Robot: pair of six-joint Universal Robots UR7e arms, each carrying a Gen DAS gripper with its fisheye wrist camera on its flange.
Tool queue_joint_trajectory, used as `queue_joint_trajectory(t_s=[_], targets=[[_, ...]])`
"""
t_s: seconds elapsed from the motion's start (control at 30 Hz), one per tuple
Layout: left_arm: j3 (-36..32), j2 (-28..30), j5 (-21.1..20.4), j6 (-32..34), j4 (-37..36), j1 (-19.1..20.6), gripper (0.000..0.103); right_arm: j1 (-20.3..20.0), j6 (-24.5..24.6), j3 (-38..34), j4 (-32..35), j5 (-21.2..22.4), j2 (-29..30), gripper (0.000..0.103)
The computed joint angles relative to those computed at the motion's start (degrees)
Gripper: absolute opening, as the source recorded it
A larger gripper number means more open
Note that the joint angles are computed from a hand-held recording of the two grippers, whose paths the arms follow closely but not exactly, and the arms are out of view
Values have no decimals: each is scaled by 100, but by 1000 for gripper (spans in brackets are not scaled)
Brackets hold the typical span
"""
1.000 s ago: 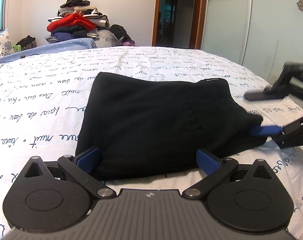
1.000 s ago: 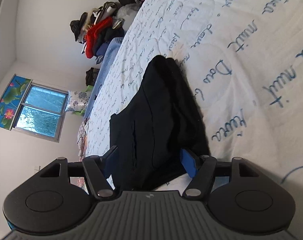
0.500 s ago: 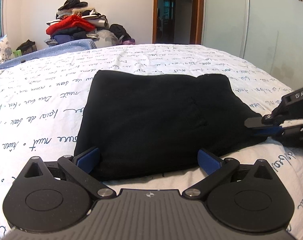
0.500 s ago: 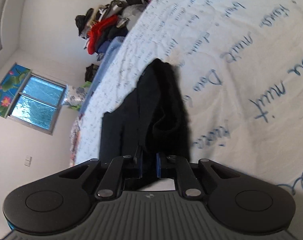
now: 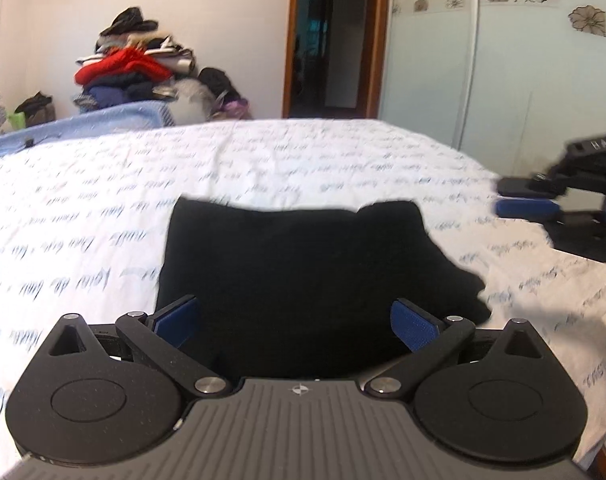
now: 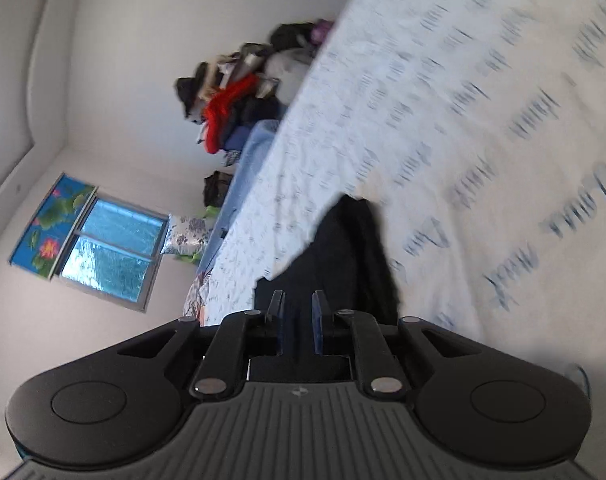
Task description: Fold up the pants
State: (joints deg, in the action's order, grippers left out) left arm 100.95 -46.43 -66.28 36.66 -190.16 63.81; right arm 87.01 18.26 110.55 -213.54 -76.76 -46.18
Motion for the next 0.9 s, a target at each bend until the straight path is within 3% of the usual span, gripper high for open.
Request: queue_joint_trajectory(t_s=[0.1,0.2,0.27,0.37,0.4,0.47,0.57,0.67,0.77,0.83,0.9], targets=[[-403,398,406,13,39,-56,103,234,-512,-636,755,-64,289,13],[-770,690,821,-312,416,-33,103,471,-993,-1238,1758,-854,589,13],[-755,752,621,-315,270,62,103,476,-1187,-1426,2074,-1282,767,12],[-649,846,522,-33,-223,101,103,98,-922,-1143,1380,-474,868,6],[-640,849,534,-5,-245,95,103,57,-832,-1087,1308,-424,860,0],[-673,797,584,-122,-63,80,103,112,-823,-1016,1336,-562,778,0],[-584,545,784,-697,384,-40,102,453,-1038,-791,1257,-1247,538,6],[-326,362,982,-984,194,-177,103,998,-2061,-524,678,-2695,464,11],[-83,212,1394,-1313,337,-339,103,1448,-2687,-466,344,-4091,620,29],[95,125,1596,-1427,391,-429,102,1610,-2687,-428,375,-4630,692,68],[239,24,1593,-1370,476,-471,102,1724,-2721,-446,332,-4927,846,79]])
